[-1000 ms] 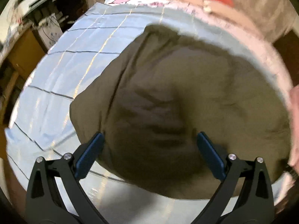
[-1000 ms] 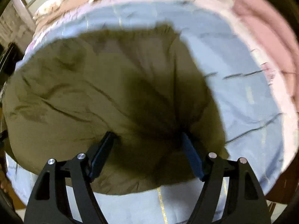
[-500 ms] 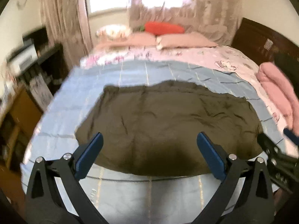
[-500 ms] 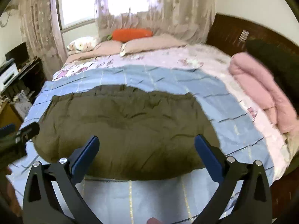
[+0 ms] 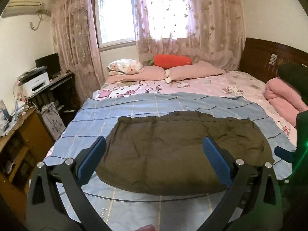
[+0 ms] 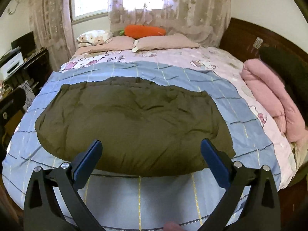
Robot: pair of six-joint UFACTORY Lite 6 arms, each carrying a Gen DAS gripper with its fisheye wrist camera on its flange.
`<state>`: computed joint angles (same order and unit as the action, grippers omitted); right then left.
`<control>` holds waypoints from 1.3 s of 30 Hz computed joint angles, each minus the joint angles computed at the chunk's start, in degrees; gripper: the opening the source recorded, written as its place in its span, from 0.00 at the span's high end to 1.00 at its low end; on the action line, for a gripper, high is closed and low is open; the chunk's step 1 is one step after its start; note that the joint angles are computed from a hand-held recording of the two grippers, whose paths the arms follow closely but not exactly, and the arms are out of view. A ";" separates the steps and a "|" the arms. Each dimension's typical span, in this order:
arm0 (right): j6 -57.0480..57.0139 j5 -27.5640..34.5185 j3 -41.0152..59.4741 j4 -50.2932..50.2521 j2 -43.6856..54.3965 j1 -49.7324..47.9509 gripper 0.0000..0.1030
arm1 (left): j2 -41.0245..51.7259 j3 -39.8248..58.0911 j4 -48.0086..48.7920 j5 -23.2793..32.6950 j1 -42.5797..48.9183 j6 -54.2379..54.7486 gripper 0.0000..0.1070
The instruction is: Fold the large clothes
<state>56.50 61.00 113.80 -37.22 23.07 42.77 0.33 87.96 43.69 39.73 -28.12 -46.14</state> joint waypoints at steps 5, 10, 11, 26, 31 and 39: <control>2.17 0.94 0.06 -3.88 0.25 1.41 0.01 | -0.46 -0.38 -1.61 -0.28 0.62 1.37 0.06; 2.51 0.33 -0.46 -3.95 -0.12 1.38 0.01 | 0.44 0.67 -7.07 -0.39 2.40 5.58 0.06; 2.55 0.47 -0.43 -4.31 -0.08 1.51 0.01 | 0.54 0.78 -8.43 -0.50 2.89 6.60 0.06; 2.68 -0.20 -0.57 -3.62 0.07 1.55 0.01 | 1.39 1.37 -12.61 -0.36 4.36 9.75 0.06; 2.61 -0.22 -0.58 -3.67 0.15 1.61 0.01 | 1.16 1.02 -13.71 -0.74 5.27 10.63 0.06; 2.95 -0.05 -0.11 -3.82 0.77 2.06 0.01 | 0.69 0.70 -15.20 -1.14 6.34 12.45 0.06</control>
